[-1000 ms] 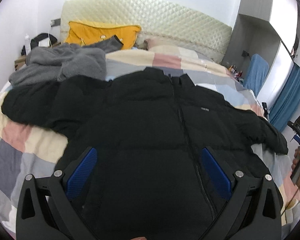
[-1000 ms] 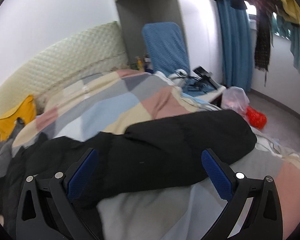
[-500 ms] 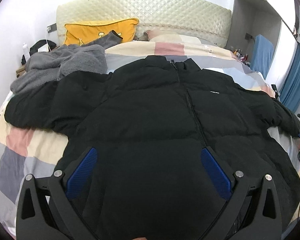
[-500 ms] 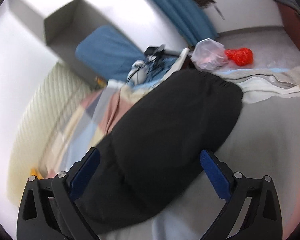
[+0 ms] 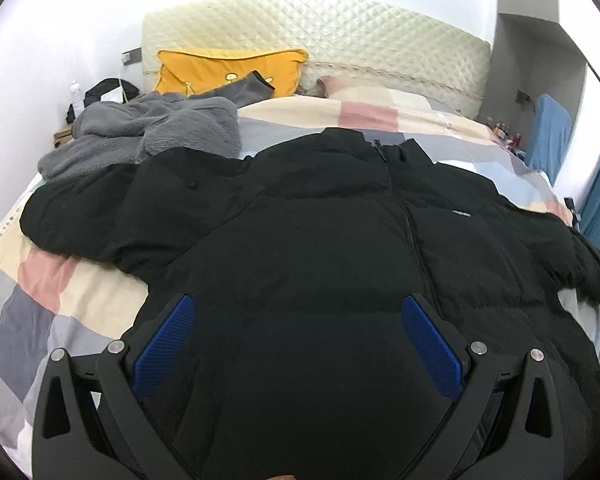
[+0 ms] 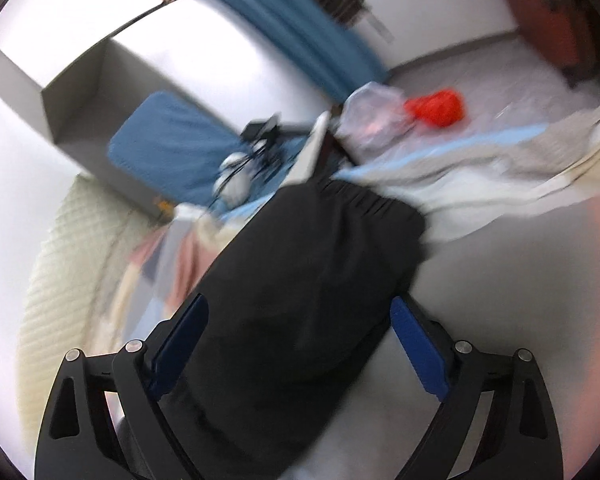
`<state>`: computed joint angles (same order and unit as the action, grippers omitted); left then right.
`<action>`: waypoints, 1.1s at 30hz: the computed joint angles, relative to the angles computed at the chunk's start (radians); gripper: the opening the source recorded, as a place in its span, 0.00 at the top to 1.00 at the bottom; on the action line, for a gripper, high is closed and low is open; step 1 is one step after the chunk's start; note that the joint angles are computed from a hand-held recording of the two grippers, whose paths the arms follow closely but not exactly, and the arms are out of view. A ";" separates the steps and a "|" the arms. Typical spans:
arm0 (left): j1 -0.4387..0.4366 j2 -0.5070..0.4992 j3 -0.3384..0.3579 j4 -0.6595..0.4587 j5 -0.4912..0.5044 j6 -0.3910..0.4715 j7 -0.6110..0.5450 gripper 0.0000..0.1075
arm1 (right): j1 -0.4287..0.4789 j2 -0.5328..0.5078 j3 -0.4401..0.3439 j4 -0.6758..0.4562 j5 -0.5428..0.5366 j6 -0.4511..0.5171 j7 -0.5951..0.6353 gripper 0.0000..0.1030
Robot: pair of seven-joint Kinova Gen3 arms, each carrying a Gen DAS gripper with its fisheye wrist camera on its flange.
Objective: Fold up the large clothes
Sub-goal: 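Reach the right tool to the jacket sleeve end and grasp the cuff, then lift the sleeve with the right tool and fold it across the jacket body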
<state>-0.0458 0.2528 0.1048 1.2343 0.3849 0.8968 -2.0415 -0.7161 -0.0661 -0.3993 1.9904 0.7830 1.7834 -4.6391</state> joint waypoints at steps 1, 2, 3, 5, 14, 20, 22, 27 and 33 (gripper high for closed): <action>-0.003 0.004 0.000 -0.005 0.007 0.005 0.005 0.04 | 0.003 0.008 0.004 -0.016 -0.016 0.017 0.014 0.11; -0.005 0.009 0.000 -0.011 0.014 0.010 0.013 0.04 | 0.009 0.014 0.013 -0.033 -0.038 0.027 0.031 0.12; -0.001 0.014 -0.002 -0.019 0.009 0.015 0.028 0.04 | 0.011 0.017 0.017 -0.037 -0.045 0.033 0.037 0.12; 0.009 0.028 -0.007 -0.047 -0.013 0.044 0.065 0.04 | 0.017 0.025 0.044 -0.056 -0.067 0.031 0.078 0.12; 0.036 0.060 -0.002 -0.066 -0.076 0.072 0.102 0.04 | 0.020 0.101 0.091 -0.134 -0.139 0.128 0.135 0.11; 0.043 0.073 0.001 -0.088 -0.087 0.121 0.130 0.04 | -0.001 0.098 0.103 -0.120 -0.136 0.125 0.083 0.06; 0.058 0.072 -0.003 -0.083 -0.110 0.113 0.135 0.04 | 0.043 0.087 0.056 -0.077 -0.089 0.064 0.095 0.06; 0.053 0.080 0.000 -0.090 -0.104 0.123 0.141 0.04 | -0.014 0.028 0.048 0.090 0.114 -0.105 -0.031 0.06; 0.052 0.085 -0.003 -0.101 -0.108 0.140 0.161 0.04 | 0.029 0.010 0.047 0.195 0.251 -0.269 -0.054 0.06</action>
